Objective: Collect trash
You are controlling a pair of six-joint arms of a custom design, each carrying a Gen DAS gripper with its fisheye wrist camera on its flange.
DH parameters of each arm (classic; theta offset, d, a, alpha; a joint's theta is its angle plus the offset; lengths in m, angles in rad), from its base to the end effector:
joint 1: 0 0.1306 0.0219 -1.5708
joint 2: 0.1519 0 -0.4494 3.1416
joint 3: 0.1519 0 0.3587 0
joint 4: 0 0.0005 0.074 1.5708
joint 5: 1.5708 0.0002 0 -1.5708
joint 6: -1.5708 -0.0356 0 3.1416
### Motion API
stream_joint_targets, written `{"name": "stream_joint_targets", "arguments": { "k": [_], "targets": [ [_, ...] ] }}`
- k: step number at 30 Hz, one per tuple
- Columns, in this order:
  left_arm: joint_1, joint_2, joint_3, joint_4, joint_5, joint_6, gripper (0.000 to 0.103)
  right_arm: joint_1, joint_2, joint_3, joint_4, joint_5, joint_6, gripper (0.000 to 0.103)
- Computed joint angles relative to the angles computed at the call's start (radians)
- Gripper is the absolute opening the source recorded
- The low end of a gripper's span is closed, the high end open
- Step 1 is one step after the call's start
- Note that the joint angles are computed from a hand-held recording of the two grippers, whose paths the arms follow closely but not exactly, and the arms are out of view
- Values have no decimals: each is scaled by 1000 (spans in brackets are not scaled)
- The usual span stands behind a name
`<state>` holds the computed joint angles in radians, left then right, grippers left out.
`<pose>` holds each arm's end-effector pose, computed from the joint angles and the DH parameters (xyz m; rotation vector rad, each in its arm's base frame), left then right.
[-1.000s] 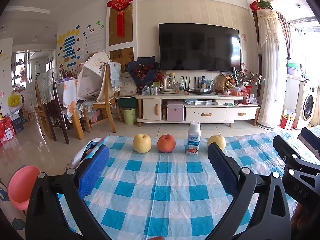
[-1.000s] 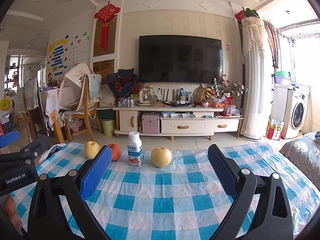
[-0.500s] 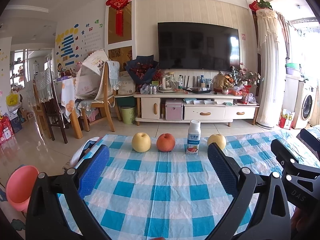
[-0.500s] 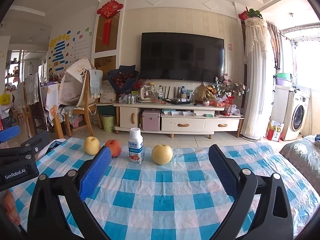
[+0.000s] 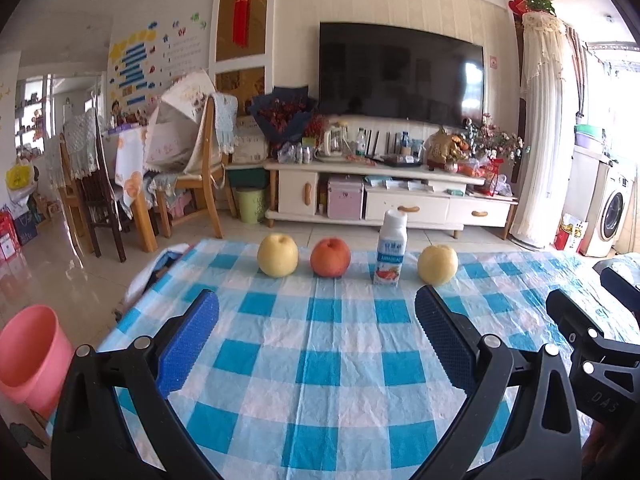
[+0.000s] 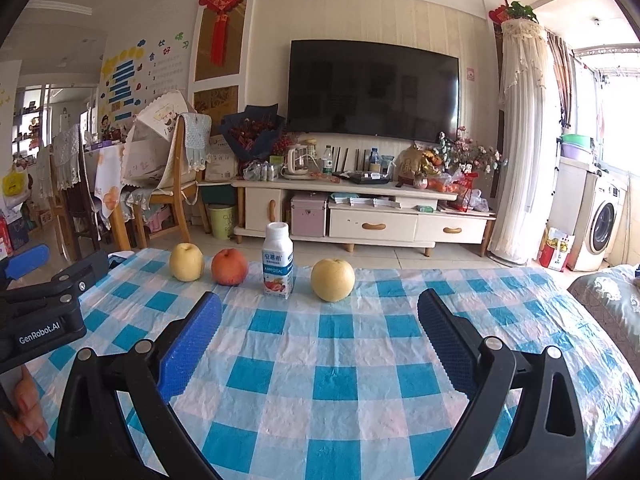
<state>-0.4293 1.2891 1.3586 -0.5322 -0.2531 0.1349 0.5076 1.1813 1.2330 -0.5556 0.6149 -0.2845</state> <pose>0.3841 -0.1666 0.5525 0.1385 2.0144 -0.1007 0.3288 0.1588 0.5360 0.1459 1.9730 -0.1266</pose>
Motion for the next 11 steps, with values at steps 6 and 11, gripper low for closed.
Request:
{"name": "stream_joint_targets", "arguments": {
  "k": [6, 11],
  "targets": [
    [27, 117, -22, -117, 58, 76, 99, -32, 64, -1, -98, -63, -80, 97],
    [41, 198, -25, -166, 82, 97, 99, -56, 146, -7, -195, -86, -118, 97]
  ]
}}
